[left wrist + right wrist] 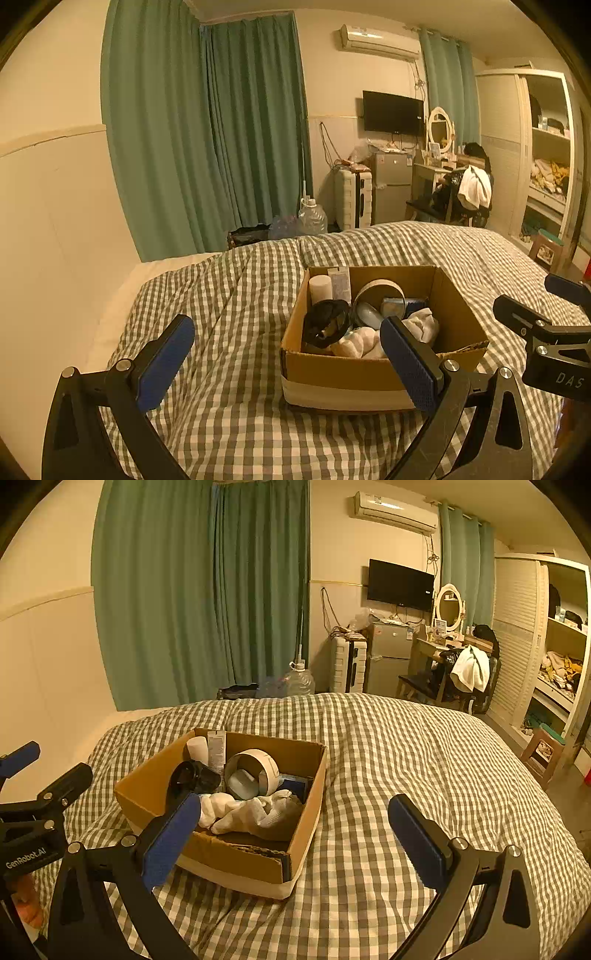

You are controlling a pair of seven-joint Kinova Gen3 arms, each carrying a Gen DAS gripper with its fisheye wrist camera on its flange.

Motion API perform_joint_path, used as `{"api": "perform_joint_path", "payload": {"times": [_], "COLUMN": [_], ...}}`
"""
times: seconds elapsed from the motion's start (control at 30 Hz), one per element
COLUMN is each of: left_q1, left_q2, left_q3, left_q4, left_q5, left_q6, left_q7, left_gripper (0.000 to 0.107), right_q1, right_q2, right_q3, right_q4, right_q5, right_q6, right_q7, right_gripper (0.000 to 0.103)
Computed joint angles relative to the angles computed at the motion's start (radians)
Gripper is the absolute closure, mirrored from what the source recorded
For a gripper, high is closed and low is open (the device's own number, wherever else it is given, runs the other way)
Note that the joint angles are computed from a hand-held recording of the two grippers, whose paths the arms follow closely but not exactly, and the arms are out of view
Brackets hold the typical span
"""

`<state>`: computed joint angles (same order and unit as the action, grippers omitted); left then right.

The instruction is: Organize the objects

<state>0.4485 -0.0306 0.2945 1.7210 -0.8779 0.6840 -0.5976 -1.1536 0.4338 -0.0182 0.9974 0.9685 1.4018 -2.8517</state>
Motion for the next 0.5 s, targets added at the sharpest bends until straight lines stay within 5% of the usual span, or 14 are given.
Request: {"api": "perform_joint_path", "payload": {"times": [0.5], "left_q1": [0.003], "left_q2": [0.010], "left_q3": [-0.014], "left_q4": [-0.021], "left_q5": [0.044], "left_q6": [0.030], "left_q7": [-0.027], "left_gripper": [0.004], "right_q1": [-0.002], "right_q2": [0.009], "right_q3": [0.007], "right_q4": [-0.015], "right_q5": [-0.010], "right_q6": [0.006], "right_q7": [0.005], "right_gripper": [0.001]}}
